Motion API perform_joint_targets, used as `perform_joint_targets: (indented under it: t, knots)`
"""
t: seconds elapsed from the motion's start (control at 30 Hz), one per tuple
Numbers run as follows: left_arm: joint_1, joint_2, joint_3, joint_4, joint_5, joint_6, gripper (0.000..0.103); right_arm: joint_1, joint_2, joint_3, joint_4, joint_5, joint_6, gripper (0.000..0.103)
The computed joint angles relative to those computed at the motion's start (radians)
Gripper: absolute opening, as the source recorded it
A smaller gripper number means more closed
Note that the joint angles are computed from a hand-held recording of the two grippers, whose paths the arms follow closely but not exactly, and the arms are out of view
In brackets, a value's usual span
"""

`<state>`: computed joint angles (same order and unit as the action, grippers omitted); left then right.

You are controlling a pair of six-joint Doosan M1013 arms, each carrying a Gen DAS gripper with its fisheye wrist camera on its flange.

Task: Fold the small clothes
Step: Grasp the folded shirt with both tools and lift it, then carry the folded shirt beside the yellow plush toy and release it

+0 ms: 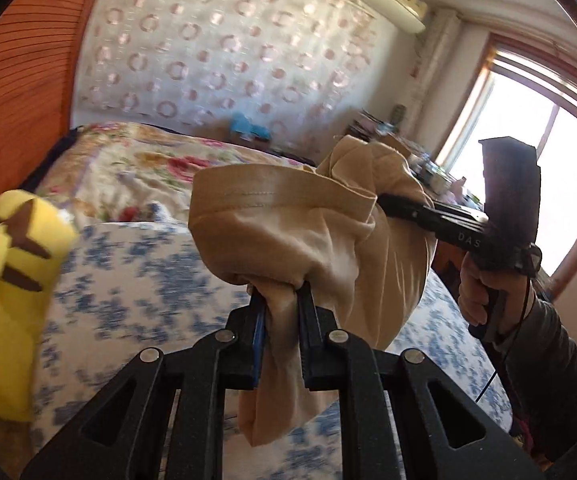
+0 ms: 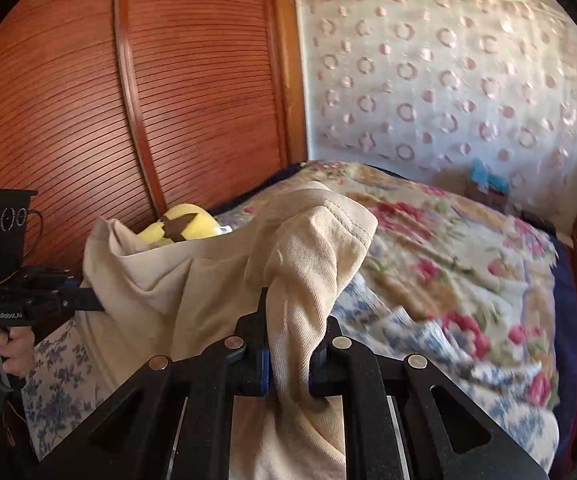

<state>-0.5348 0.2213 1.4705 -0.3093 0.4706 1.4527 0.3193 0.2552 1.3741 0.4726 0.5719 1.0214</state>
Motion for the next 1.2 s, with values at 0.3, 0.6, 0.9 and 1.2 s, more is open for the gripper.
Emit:
perform_joint_targets:
  t: [0.3,0.6,0.9,1.2]
  knots:
    - [0.068,-0.052,0.134,0.249,-0.063,-0.341,0.015,0.091,0.265,-0.361,-0.124,0.182,-0.014,0.012]
    - [0.066,-0.067,0.181,0.567,-0.045,-0.683,0.015,0.135,0.520,-0.782,-0.239,0.410,0.090,0.016]
    - [0.056,-0.088,0.193,0.791,-0.007,-0.857,0.049,0.130,0.572,-0.856,-0.240,0.410,0.152,0.040]
    - [0.057,-0.049,0.127,0.710,0.013,-0.678,0.076,0.105,0.510,-0.698,-0.244,0.372,0.248,0.040]
